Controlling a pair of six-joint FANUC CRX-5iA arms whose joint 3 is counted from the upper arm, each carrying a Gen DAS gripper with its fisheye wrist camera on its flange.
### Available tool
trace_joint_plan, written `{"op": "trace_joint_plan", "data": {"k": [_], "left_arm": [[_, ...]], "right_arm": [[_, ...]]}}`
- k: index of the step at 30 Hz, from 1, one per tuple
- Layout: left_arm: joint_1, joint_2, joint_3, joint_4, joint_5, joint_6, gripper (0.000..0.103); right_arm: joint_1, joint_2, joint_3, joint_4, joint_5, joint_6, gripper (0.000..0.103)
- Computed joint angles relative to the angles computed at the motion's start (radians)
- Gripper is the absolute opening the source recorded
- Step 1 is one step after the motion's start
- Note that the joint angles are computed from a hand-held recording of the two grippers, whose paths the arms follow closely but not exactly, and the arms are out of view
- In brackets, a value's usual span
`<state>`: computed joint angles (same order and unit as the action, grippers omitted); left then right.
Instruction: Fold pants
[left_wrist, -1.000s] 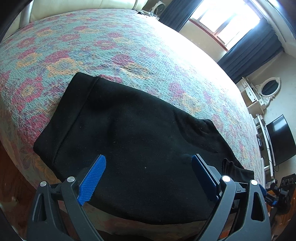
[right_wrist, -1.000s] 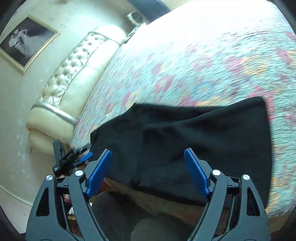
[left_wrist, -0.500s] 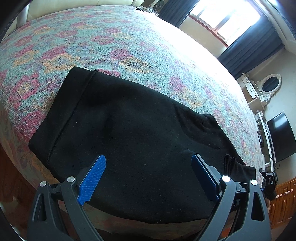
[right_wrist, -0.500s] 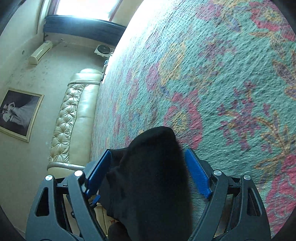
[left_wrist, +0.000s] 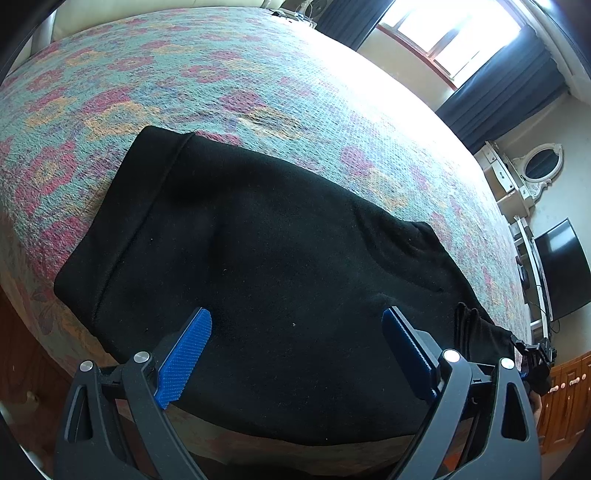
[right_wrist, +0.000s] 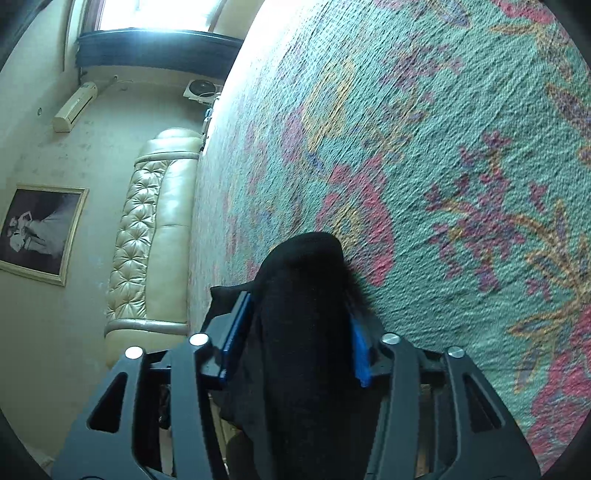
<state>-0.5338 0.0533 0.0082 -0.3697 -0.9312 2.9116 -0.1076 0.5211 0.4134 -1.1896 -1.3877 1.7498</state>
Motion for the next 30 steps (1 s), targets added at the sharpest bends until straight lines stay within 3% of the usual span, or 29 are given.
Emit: {"op": "trace_joint_plan", "data": {"k": [2,11,12,15,16,19,21,23,26,30], "left_arm": [[0.004,-0.006,-0.008,0.003,0.007,0.005,0.092],[0.009,-0.013,-0.02,0.011,0.016,0.008,0.092],[0.009,-0.013,-0.02,0.012,0.015,0.006,0.092],[0.01,-0.018,-0.027,0.013,0.023,0.007,0.092],[0.012,-0.02,-0.029,0.015,0.027,0.008,0.092],[0.014,-0.03,-0.042,0.016,0.041,0.013,0.092],[0.021,-0.047,-0.065,0.025,0.066,0.016,0.092],[0.033,-0.072,-0.1,0.039,0.109,0.024,0.092],[0.066,-0.13,-0.18,0.082,0.214,0.036,0.092],[0.112,-0.245,-0.302,0.082,0.378,0.101,0.092]], "right_arm": [[-0.023,-0.01,-0.019,-0.021,-0.031,0.012,0.066],[-0.137,-0.019,-0.109,-0.095,-0.236,0.096,0.066],[-0.135,-0.027,-0.115,-0.076,-0.243,0.109,0.065],[-0.108,-0.058,-0.137,0.04,-0.214,0.131,0.031],[-0.106,-0.06,-0.145,0.056,-0.205,0.133,0.027],[-0.107,-0.068,-0.159,0.056,-0.194,0.136,0.027],[-0.112,-0.078,-0.166,0.041,-0.195,0.125,0.033],[-0.113,-0.095,-0.17,0.036,-0.18,0.111,0.05],[-0.091,-0.201,-0.226,0.103,-0.036,0.11,0.068],[-0.076,-0.311,-0.291,0.124,0.097,0.105,0.079]]}}
